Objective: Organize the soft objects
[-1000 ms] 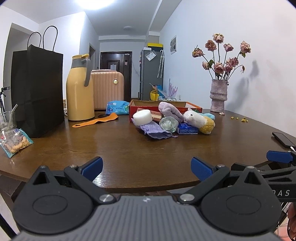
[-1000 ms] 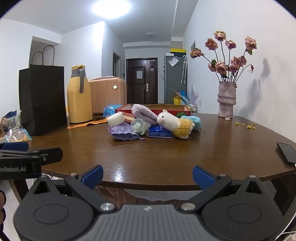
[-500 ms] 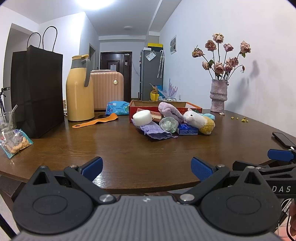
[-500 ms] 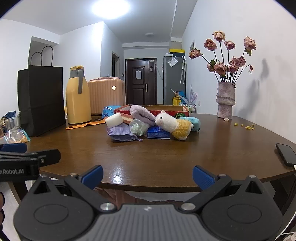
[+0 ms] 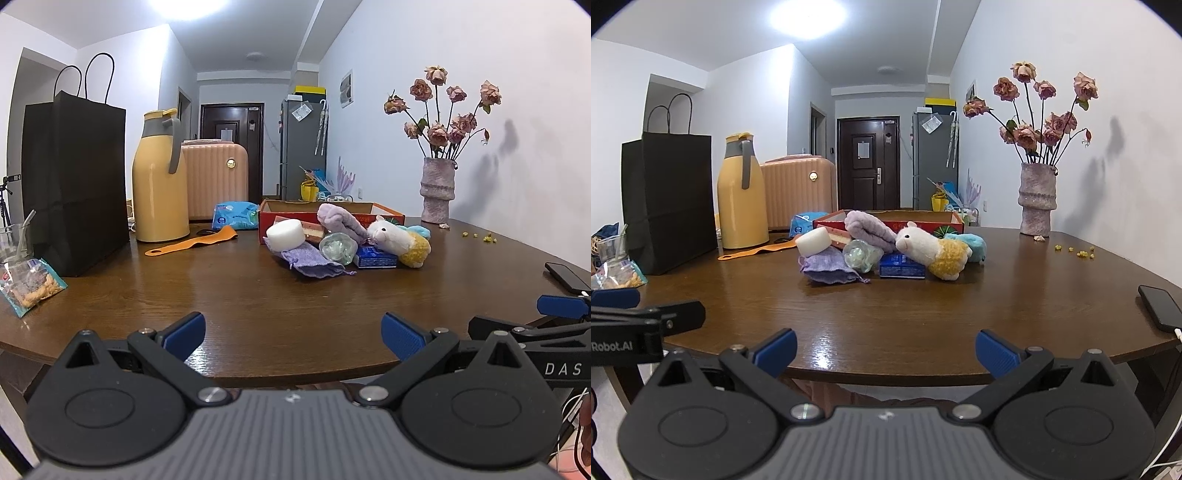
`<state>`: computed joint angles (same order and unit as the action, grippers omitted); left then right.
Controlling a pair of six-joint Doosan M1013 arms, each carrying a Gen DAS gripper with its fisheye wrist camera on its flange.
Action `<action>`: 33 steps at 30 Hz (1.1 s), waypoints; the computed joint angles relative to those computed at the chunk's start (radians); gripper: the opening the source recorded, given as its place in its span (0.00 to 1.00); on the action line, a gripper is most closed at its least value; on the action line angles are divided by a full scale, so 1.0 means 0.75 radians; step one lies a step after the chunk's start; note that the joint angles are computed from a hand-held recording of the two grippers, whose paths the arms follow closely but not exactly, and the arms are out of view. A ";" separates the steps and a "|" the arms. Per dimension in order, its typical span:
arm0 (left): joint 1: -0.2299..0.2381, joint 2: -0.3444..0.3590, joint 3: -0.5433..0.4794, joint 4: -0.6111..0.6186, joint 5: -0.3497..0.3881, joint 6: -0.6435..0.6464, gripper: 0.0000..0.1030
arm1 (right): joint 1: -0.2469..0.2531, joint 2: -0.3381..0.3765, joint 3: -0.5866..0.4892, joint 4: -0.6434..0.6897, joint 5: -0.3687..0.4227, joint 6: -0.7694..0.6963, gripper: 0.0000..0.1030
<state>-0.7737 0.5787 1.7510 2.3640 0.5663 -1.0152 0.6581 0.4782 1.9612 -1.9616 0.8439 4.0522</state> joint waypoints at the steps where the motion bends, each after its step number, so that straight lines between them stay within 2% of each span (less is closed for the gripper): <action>1: 0.000 0.000 0.000 0.000 -0.003 0.000 1.00 | -0.001 0.000 0.000 0.001 -0.002 0.002 1.00; 18: 0.002 -0.004 0.010 0.005 0.002 -0.011 1.00 | 0.001 0.006 -0.006 0.004 -0.021 -0.014 1.00; 27: 0.003 0.000 0.006 0.010 0.003 -0.009 1.00 | 0.005 0.011 -0.005 -0.017 0.025 -0.010 1.00; 30: 0.003 0.017 -0.014 -0.043 0.053 0.054 1.00 | 0.002 0.020 -0.016 0.003 0.060 -0.025 1.00; 33: 0.016 0.030 -0.035 -0.055 0.060 0.057 1.00 | -0.007 0.023 -0.024 0.013 0.054 -0.010 1.00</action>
<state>-0.7619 0.6015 1.7247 2.3225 0.6112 -0.9723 0.6527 0.4953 1.9433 -1.9520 0.8845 4.0447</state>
